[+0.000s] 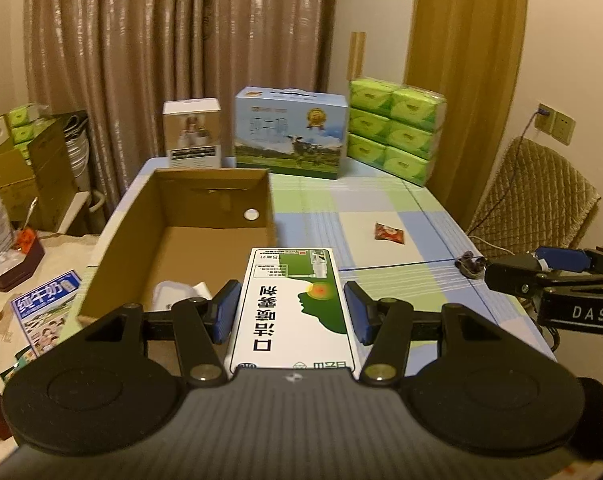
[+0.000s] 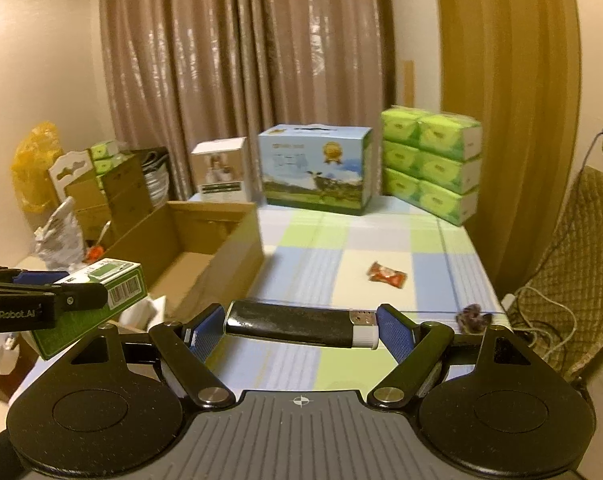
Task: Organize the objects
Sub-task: 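Carry mouthwash box and USB stick over the cardboard box with both tools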
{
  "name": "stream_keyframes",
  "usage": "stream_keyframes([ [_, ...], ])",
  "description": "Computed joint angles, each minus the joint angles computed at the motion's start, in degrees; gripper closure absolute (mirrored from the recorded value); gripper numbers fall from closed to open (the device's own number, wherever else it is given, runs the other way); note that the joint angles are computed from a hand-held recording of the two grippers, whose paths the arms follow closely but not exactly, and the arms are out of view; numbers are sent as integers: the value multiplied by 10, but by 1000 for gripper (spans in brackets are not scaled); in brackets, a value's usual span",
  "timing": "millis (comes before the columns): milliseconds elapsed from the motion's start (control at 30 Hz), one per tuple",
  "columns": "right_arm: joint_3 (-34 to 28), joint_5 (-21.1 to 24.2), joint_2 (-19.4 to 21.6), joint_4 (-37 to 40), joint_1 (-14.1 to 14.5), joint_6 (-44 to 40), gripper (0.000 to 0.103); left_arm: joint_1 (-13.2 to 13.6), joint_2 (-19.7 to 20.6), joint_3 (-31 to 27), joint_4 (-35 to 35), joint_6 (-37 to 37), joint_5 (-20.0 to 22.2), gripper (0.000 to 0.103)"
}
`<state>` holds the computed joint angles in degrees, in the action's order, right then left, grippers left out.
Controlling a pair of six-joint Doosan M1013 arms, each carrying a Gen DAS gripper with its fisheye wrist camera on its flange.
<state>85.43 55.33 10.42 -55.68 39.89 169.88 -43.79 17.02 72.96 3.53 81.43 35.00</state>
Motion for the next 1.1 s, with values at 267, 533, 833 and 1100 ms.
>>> stream_keyframes([
  [267,-13,-15,12,11,4,-19,24,11,-13,16,21,-30,-2,52],
  [533,-25,-18,20,17,7,-37,24,20,-18,23,28,-45,-3,52],
  [833,-37,-30,29,28,6,-60,24,26,-19,24,29,-47,-1,52],
  [1100,-49,-44,39,43,3,-82,24,34,-19,23,31,-51,4,52],
])
